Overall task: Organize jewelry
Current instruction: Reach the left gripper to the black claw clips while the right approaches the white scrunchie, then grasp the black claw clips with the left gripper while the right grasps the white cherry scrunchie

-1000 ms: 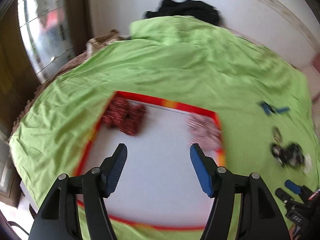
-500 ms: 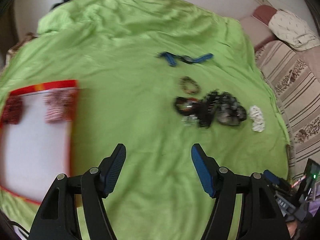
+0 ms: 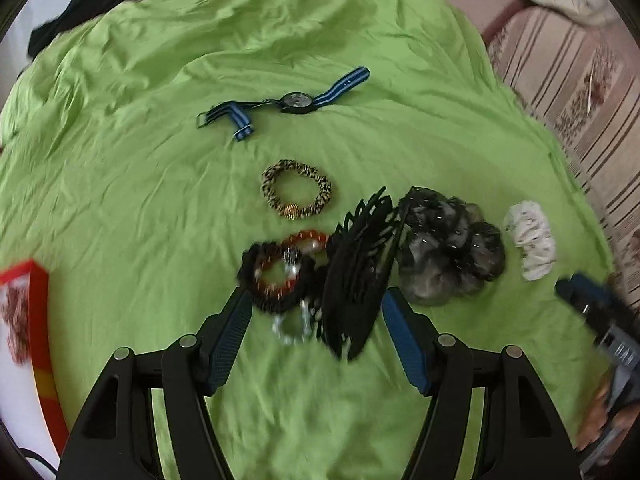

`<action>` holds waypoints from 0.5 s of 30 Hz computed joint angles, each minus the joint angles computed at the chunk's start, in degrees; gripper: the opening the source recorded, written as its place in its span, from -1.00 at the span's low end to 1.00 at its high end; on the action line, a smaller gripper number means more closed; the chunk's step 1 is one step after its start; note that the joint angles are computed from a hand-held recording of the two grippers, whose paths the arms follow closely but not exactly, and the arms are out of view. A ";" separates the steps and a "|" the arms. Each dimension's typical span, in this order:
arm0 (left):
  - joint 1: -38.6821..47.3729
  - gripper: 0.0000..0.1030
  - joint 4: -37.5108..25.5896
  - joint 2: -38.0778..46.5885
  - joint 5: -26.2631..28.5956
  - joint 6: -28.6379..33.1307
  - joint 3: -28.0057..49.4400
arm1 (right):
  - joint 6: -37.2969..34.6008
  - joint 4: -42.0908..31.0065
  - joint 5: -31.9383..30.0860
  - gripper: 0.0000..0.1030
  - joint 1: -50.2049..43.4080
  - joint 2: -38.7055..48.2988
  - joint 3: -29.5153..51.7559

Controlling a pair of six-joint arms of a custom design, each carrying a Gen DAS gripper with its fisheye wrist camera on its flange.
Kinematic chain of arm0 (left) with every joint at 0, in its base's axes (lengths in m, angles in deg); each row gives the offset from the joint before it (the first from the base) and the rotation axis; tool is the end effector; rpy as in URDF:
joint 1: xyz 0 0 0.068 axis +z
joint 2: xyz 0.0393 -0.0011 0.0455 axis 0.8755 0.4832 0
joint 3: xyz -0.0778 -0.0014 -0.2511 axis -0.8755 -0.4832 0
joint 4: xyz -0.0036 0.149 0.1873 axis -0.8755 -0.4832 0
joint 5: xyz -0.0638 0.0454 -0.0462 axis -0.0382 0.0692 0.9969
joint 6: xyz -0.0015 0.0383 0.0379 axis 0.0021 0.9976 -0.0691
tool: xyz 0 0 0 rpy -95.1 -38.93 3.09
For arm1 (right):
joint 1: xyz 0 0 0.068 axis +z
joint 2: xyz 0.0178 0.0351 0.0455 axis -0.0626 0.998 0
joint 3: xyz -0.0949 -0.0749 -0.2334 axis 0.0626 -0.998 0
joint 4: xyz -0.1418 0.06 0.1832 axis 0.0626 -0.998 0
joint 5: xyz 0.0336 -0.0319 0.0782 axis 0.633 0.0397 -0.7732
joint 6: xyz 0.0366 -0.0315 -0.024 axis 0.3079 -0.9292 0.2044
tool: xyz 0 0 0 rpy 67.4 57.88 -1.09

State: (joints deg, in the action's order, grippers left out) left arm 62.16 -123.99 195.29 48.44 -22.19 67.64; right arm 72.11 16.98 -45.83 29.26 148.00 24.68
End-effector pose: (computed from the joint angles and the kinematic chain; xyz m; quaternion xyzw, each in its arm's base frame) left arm 0.3923 -0.0047 0.2373 0.2818 0.9246 -0.1056 0.2338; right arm 0.2191 0.1232 0.2809 0.3019 0.9081 0.0038 0.2901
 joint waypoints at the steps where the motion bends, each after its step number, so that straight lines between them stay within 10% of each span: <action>1: -0.74 0.30 0.58 0.75 -0.55 0.12 0.24 | -1.52 0.80 -0.26 0.51 -1.22 0.92 0.28; 6: -3.76 0.24 4.26 1.70 -3.16 1.00 -2.28 | -6.91 3.02 -0.47 0.50 -4.69 6.98 2.77; 8: -4.21 -0.59 3.30 1.68 -2.67 0.56 -2.47 | -8.02 3.11 -1.24 -0.44 -5.23 8.31 3.34; 9: -4.32 -0.69 2.95 0.92 -2.49 0.28 -2.97 | -8.26 3.11 -2.81 -0.66 -5.70 8.58 3.46; 15: -0.80 -0.93 -3.53 -5.68 2.79 4.86 -4.64 | -3.25 1.30 -3.46 -0.81 -1.48 3.77 2.45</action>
